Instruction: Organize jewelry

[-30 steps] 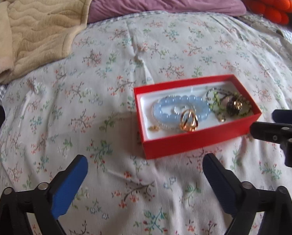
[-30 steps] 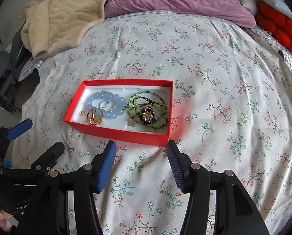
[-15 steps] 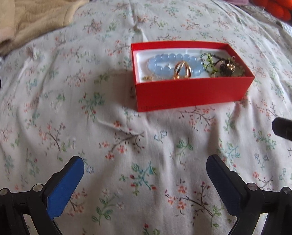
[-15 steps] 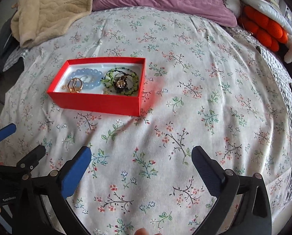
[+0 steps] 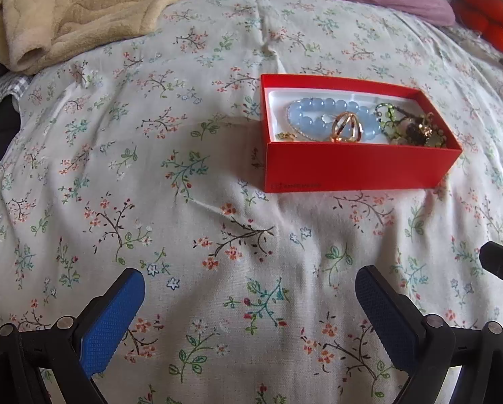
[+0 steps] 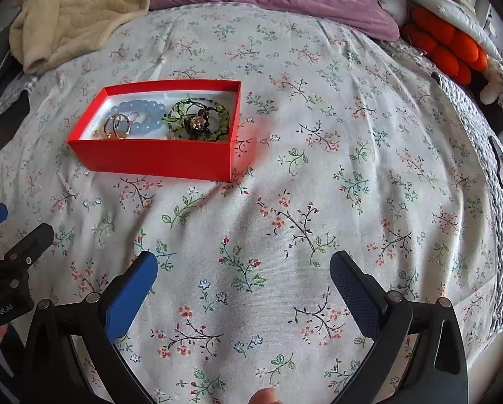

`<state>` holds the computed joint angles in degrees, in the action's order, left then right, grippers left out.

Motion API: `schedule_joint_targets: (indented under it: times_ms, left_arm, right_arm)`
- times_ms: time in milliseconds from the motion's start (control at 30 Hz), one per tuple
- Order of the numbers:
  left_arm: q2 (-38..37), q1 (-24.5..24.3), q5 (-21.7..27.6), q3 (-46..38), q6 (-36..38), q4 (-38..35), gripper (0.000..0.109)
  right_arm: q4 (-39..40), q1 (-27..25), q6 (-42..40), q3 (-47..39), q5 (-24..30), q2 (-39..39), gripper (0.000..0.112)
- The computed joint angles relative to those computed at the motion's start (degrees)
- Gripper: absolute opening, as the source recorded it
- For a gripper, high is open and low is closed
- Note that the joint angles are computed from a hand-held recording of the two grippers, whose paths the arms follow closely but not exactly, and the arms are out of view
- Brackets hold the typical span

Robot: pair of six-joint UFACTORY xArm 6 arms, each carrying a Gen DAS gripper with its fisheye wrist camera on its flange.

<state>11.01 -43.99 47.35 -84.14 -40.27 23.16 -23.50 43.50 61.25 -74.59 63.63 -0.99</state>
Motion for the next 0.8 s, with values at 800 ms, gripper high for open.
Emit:
schedule_joint_targets:
  times_ms: [800]
  left_arm:
    - [0.32,0.07,0.93,-0.45,0.1,0.2,0.102]
  right_arm:
    - [0.24,0.45,-0.95,-1.48,0.73,1.58,0.103]
